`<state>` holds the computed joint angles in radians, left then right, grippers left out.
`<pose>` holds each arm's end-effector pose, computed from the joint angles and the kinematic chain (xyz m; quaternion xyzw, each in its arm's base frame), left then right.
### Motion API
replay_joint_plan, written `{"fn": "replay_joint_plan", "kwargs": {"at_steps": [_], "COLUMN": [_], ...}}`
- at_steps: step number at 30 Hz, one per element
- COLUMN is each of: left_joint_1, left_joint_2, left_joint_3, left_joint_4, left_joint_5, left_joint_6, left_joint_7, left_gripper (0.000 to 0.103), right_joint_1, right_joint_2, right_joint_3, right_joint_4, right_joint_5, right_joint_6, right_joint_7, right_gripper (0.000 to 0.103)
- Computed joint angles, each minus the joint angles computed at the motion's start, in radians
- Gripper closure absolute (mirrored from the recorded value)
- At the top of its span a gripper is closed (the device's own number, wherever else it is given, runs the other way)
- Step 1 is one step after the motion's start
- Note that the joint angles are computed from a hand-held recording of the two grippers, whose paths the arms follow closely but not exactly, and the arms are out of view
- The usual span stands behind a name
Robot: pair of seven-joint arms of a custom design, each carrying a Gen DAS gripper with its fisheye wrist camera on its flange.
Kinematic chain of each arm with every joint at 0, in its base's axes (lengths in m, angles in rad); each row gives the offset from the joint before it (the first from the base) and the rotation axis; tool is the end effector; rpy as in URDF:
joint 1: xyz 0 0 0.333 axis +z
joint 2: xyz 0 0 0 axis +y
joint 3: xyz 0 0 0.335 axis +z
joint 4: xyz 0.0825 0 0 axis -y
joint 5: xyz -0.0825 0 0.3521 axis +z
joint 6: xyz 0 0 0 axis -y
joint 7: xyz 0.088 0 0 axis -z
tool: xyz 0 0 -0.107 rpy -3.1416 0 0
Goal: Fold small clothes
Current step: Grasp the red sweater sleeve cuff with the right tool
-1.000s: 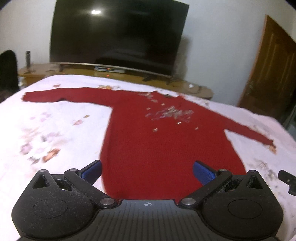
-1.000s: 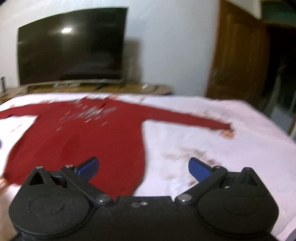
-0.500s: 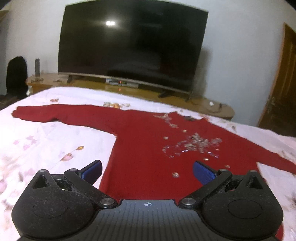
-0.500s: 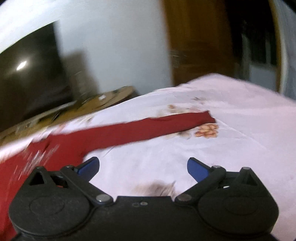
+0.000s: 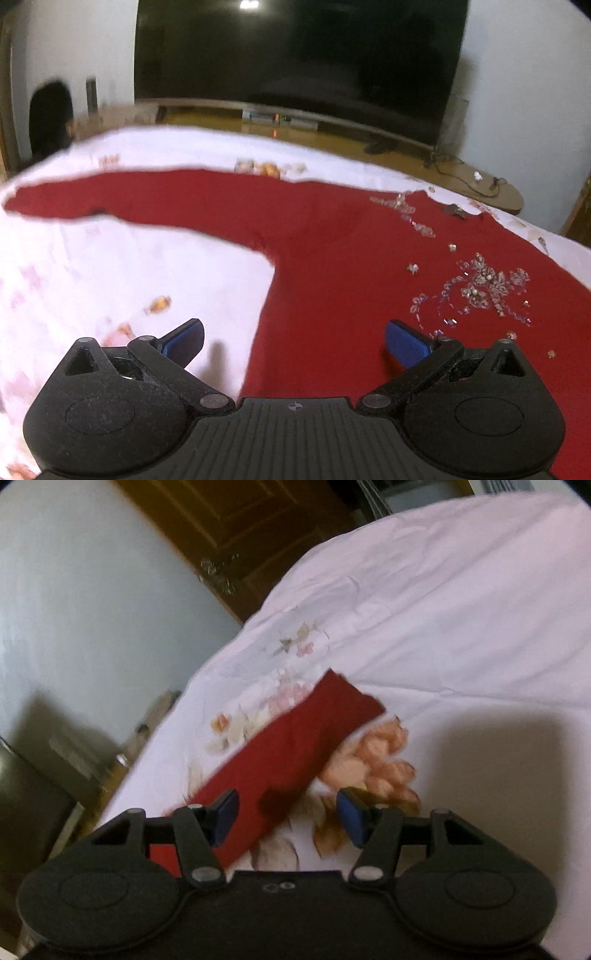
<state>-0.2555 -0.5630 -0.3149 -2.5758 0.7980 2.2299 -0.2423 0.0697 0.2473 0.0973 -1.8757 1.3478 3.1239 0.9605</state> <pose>0.3099 -0.1859 0.5004 -0.8478 0.3362 -0.2178 0.3475 0.6134 0.0128 0.4811 -0.4164 0.7679 -0.1428 0.4653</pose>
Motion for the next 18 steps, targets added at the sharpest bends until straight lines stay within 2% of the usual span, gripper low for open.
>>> {"fn": "replay_joint_plan", "kwargs": {"at_steps": [2, 6, 8, 10, 13, 15, 18], "left_joint_1": [0.006, 0.018, 0.022, 0.014, -0.009, -0.009, 0.013], "left_joint_2": [0.005, -0.001, 0.003, -0.005, -0.038, -0.058, -0.096], "left_joint_3": [0.011, 0.01, -0.002, 0.008, 0.061, 0.073, 0.059], "left_joint_4": [-0.013, -0.022, -0.011, -0.015, -0.052, -0.075, -0.108], "left_joint_5": [-0.004, -0.018, -0.021, -0.027, -0.055, -0.081, -0.086], "left_joint_6": [0.029, 0.034, -0.01, -0.02, 0.044, 0.07, 0.088], "left_joint_7": [-0.026, -0.068, -0.07, -0.058, -0.002, 0.019, -0.007], "left_gripper": [0.0, 0.0, 0.0, 0.0, 0.0, 0.0, 0.0], "right_joint_1": [-0.011, 0.002, -0.023, -0.021, 0.043, 0.052, 0.099], "right_joint_2": [0.022, 0.062, 0.068, 0.065, 0.053, 0.042, 0.025], "right_joint_3": [-0.001, -0.034, -0.013, -0.015, -0.071, -0.052, -0.052], "right_joint_4": [0.03, 0.06, 0.067, 0.062, 0.035, 0.025, 0.012], "right_joint_5": [0.01, -0.151, -0.145, -0.178, -0.356, -0.397, -0.479], "right_joint_6": [-0.027, -0.063, -0.07, -0.065, -0.025, 0.024, 0.09], "right_joint_7": [-0.015, 0.106, 0.097, 0.103, 0.213, 0.21, 0.229], "right_gripper": [0.056, 0.093, 0.096, 0.096, 0.096, 0.096, 0.096]}}
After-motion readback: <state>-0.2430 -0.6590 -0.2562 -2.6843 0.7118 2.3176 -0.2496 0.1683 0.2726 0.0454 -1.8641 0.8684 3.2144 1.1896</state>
